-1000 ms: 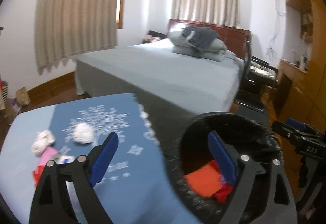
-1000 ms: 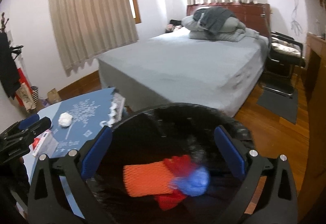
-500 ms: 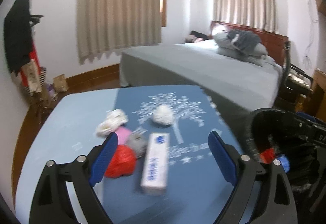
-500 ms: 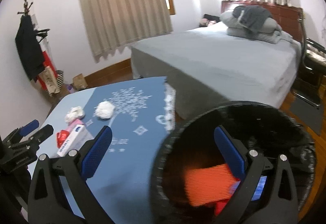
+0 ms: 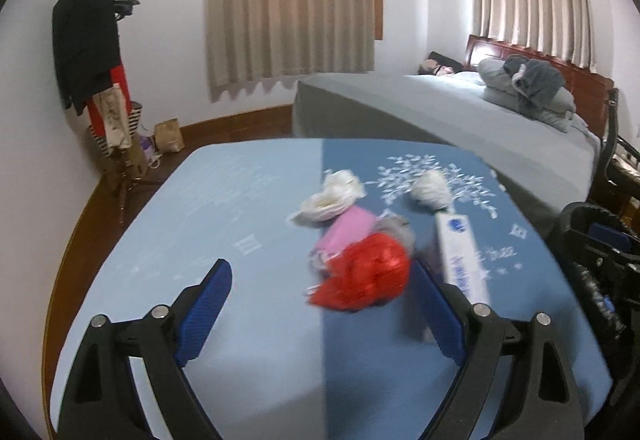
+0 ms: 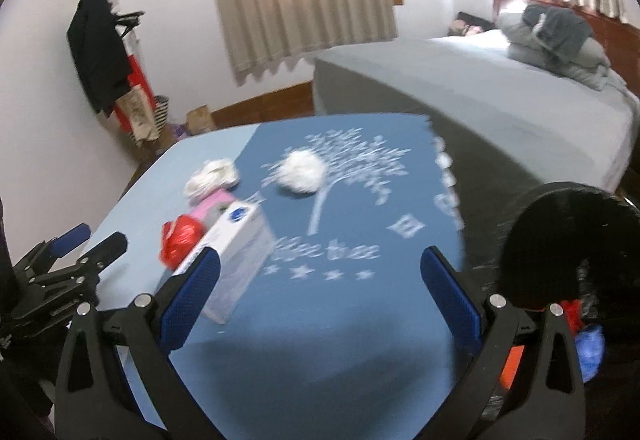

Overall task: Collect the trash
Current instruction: 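Return both tools over the table toward the white box, then grasp the white alcohol-pad box with the right tool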

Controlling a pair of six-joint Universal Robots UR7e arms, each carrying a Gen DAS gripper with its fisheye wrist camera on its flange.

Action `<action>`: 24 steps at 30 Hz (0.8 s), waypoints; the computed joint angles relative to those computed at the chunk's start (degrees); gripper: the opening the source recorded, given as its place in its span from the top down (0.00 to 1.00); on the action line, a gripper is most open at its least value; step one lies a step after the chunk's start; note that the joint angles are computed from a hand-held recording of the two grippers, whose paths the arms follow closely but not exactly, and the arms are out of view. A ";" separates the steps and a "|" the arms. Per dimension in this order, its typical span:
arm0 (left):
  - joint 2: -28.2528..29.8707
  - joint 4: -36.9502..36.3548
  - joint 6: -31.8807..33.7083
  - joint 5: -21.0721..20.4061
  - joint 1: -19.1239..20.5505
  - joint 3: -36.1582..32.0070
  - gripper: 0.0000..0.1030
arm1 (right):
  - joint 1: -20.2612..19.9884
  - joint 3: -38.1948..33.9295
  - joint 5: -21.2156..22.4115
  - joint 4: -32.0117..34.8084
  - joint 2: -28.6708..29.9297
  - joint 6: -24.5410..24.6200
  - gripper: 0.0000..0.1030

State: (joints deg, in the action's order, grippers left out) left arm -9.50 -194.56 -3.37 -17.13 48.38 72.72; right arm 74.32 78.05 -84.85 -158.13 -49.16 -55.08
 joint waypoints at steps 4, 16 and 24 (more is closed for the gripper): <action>-1.08 -0.90 -0.73 0.59 0.55 2.64 0.14 | 0.76 2.35 -0.89 -1.46 0.35 -1.20 0.05; -4.28 -3.57 -3.11 1.93 1.89 8.63 0.14 | 2.76 5.31 -4.34 -1.59 2.12 -2.04 0.05; -4.71 -4.37 -3.89 1.34 2.15 9.75 0.14 | 3.42 4.56 -8.49 -2.42 4.40 -2.30 0.05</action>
State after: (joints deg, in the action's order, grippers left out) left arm -14.20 -198.93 -7.26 -15.79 50.53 82.47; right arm 77.73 82.62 -93.33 -160.55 -44.76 -57.37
